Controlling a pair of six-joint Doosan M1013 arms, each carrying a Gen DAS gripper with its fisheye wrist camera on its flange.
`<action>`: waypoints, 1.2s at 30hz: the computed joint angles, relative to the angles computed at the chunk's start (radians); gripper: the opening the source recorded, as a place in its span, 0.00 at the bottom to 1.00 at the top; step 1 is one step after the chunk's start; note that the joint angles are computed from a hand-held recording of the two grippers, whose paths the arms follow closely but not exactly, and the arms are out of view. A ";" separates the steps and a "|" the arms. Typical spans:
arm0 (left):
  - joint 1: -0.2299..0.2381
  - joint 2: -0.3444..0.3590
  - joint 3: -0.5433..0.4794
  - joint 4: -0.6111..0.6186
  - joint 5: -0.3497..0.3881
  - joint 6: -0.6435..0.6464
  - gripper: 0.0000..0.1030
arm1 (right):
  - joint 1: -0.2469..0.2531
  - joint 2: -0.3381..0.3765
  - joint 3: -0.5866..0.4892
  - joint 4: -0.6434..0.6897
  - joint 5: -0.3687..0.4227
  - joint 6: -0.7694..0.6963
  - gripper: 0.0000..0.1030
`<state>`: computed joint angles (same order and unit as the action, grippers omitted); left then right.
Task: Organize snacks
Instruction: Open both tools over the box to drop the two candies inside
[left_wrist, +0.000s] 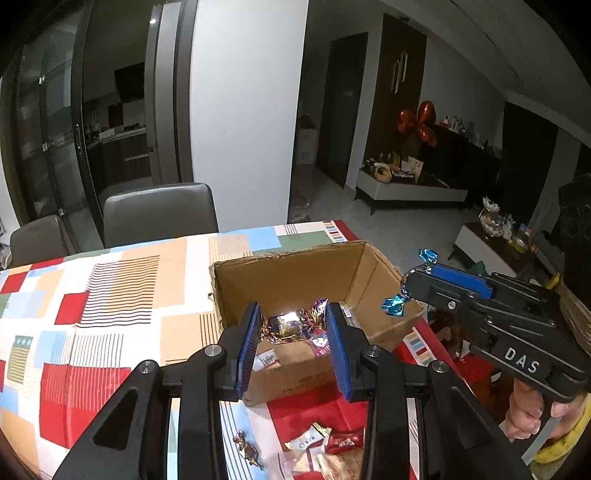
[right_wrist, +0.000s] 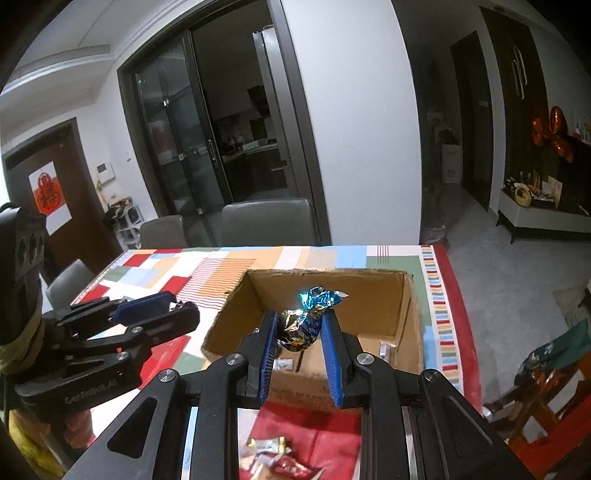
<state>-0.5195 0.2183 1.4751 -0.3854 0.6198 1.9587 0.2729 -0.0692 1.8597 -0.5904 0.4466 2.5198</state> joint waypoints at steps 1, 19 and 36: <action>-0.001 0.010 -0.014 0.006 0.011 -0.007 0.35 | -0.008 0.006 -0.005 0.021 -0.001 -0.023 0.25; -0.038 0.093 -0.097 0.253 0.050 -0.252 0.56 | -0.089 0.062 -0.014 0.214 0.017 -0.151 0.48; -0.025 -0.036 0.076 0.344 -0.003 -0.286 0.56 | -0.014 0.021 -0.001 0.321 0.124 -0.317 0.48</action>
<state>-0.5445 0.1822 1.5516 -0.0414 0.6171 1.6731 0.2588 -0.0487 1.8584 -0.2699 0.5701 2.2024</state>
